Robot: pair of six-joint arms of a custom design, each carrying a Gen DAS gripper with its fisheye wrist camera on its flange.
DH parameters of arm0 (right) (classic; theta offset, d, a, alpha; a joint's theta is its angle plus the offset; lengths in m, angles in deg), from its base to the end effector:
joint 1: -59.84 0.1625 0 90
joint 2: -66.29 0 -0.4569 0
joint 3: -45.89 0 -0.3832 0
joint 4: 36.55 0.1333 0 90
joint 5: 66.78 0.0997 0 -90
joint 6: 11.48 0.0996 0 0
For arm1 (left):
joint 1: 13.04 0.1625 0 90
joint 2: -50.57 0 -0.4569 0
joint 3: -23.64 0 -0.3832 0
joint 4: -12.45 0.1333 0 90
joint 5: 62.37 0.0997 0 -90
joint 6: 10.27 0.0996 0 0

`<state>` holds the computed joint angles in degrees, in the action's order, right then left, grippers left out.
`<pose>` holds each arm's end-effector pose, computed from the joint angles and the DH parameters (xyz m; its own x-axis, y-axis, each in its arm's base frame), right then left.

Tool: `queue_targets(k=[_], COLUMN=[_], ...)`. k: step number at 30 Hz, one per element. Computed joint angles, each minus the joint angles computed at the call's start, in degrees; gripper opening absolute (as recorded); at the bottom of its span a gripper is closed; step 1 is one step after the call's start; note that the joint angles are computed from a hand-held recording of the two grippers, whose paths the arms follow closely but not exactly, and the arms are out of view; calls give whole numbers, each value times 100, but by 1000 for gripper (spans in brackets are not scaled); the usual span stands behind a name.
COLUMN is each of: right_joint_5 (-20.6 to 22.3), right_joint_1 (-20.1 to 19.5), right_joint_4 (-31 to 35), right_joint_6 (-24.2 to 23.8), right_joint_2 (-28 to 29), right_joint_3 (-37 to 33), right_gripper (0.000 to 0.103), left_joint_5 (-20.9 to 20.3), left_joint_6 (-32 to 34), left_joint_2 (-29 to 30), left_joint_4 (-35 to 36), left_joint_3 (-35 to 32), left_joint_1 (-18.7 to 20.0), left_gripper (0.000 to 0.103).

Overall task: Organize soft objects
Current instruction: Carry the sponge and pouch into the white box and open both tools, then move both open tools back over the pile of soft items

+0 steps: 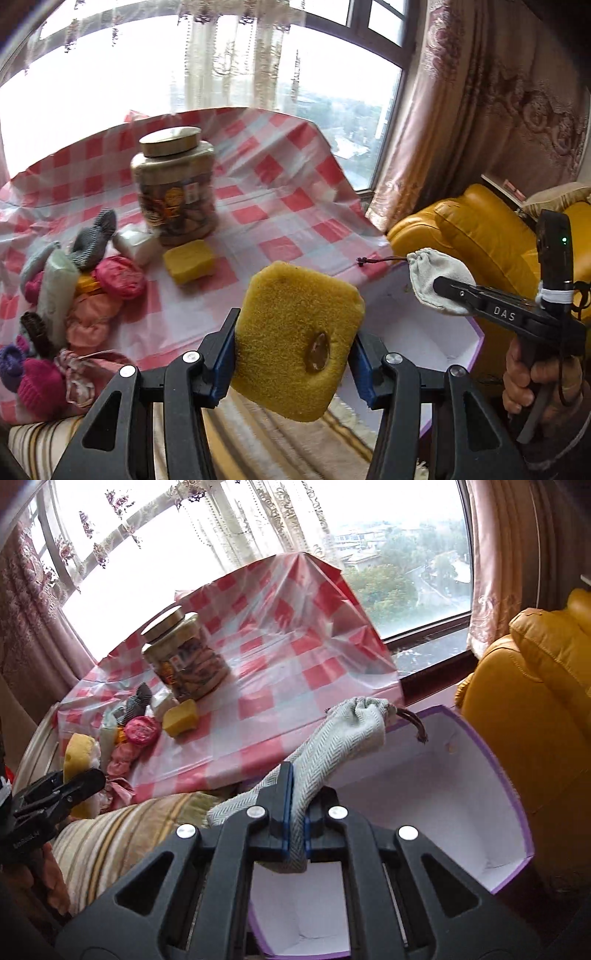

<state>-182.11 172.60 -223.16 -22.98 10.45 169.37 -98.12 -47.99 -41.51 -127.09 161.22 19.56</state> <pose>0.2899 -0.4566 0.1557 -0.8278 -0.3162 0.4633 -0.5138 0.7589 -0.4000 -0.1842 -0.3720 0.2948 -0.8012 0.0362 -0.5973 0.4427 0.7074 -0.5510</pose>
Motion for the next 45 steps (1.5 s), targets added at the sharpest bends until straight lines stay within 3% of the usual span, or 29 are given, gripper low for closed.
queue_targets(k=[6, 8, 11, 13, 15, 17, 19, 20, 36, 39, 43, 45], right_joint_5=[-693, -814, -943, -949, -965, -965, -961, -973, -1347, -1589, -1915, -2011], right_joint_1=[-177, -256, -370, -424, -463, -487, -474, -460, -52, 89, 329, 463], right_joint_4=[368, 472, 617, 762, 900, 994, 956, 933, 610, 313, -130, -349], right_joint_6=[-581, -592, -540, -461, -363, -295, -266, -269, -232, -229, -288, -332], right_joint_2=[-163, -157, -102, -88, -50, 0, 34, 53, 29, 52, 121, 164], right_joint_3=[-69, -124, -240, -302, -367, -436, -454, -465, -448, -437, -393, -324], right_gripper=[7, 7, 8, 10, 17, 40, 61, 65, 76, 85, 96, 98], left_joint_5=[-986, -1311, -1734, -1932, -2053, -2138, -2110, -2095, -1646, -1369, -694, -448], left_joint_6=[1004, 1065, 1117, 1105, 1014, 943, 872, 849, 545, 210, -590, -820], left_joint_2=[802, 944, 1152, 1207, 1202, 1181, 1148, 1125, 543, 322, -97, -390], left_joint_4=[-1579, -1781, -1830, -1846, -1844, -1897, -1938, -1952, -1661, -1258, -314, 272], left_joint_3=[-162, -210, -320, -349, -378, -391, -383, -376, -184, -153, -61, -3], left_joint_1=[425, 556, 807, 949, 1083, 1204, 1265, 1287, 1158, 1048, 789, 599], left_gripper=[57, 60, 78, 80, 80, 80, 80, 80, 80, 80, 80, 80])
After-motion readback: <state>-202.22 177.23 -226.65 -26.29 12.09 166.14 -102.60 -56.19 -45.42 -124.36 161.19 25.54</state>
